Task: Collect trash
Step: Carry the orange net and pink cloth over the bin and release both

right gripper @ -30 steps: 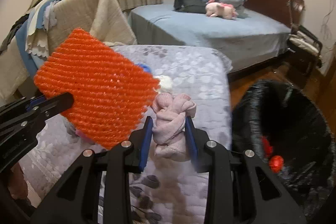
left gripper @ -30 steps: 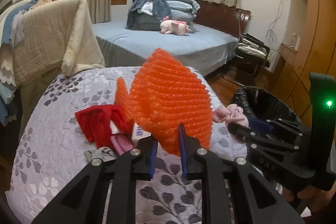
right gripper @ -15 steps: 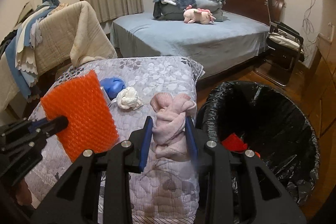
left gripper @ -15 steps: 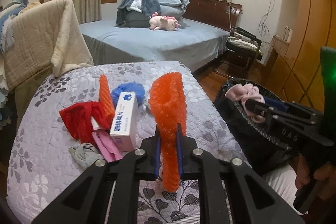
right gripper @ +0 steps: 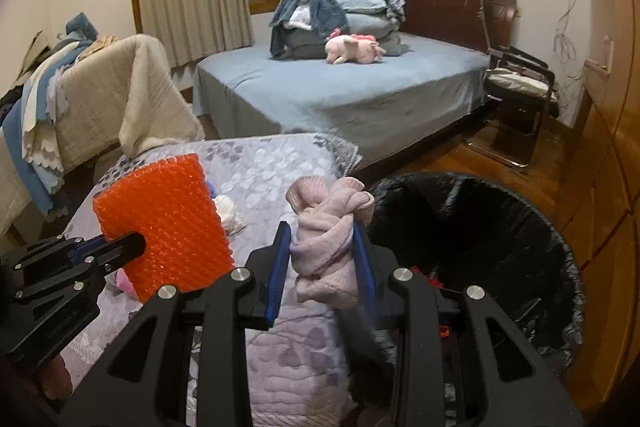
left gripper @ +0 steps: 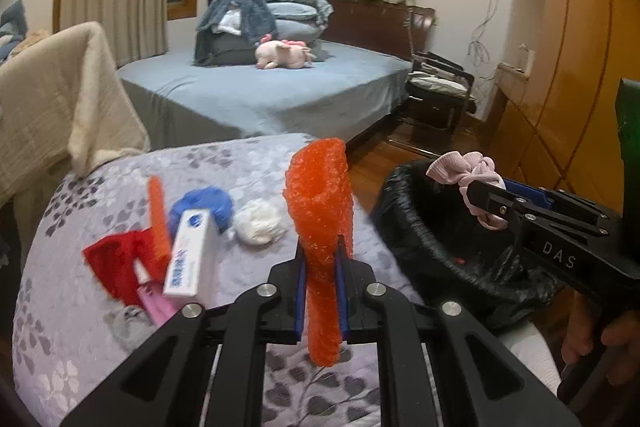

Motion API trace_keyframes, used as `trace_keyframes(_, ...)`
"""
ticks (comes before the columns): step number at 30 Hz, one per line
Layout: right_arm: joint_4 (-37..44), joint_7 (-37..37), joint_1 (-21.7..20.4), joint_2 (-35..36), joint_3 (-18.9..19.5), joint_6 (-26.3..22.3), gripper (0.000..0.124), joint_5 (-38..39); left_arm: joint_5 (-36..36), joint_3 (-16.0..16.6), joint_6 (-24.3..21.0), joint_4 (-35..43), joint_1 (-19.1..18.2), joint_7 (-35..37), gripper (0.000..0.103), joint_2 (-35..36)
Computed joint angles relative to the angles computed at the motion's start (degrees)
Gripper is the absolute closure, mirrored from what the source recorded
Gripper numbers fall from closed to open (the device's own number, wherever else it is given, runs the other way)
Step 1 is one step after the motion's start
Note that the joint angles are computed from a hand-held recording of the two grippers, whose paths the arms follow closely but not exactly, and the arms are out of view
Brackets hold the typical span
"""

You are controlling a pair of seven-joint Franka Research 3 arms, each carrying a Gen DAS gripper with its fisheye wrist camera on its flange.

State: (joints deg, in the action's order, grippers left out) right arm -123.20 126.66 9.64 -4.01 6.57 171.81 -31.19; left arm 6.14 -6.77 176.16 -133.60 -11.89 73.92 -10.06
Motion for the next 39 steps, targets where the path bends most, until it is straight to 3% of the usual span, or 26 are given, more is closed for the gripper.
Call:
trace_keyframes(6,-1.45,6.82,-3.94,-2.39,0.41,0.04,0.093,-6.54,-8.64,2.05,0.47,4.57,-5.83,9.06,0.091,3.45)
trace_keyframes(14,-2.84,12.23,-9.59,-4.57,1.09,-0.08,0.093,-11.86,-17.3,-2.76,-0.6,11.61,-5.59,18.69,0.091,9.15)
trace_keyframes(26,-4.3,16.46,-15.7,-5.27,0.48,-0.48,0.093,-15.76,-16.05,-11.85,-2.22,24.37,-1.55,20.19,0.091,19.35)
trace_keyframes(37,-5.01,18.64,-16.58,-4.54,-1.81,-2.46,0.091,-18.92,-9.98,-15.48,-6.95,33.51,-0.69,17.46,0.09,28.01)
trace_keyframes(39,-4.61,19.98,-16.69,-4.23,-1.79,-3.6,0.086,-20.37,-10.93,-16.8,-7.9,34.57,0.25,18.65,0.082,28.97)
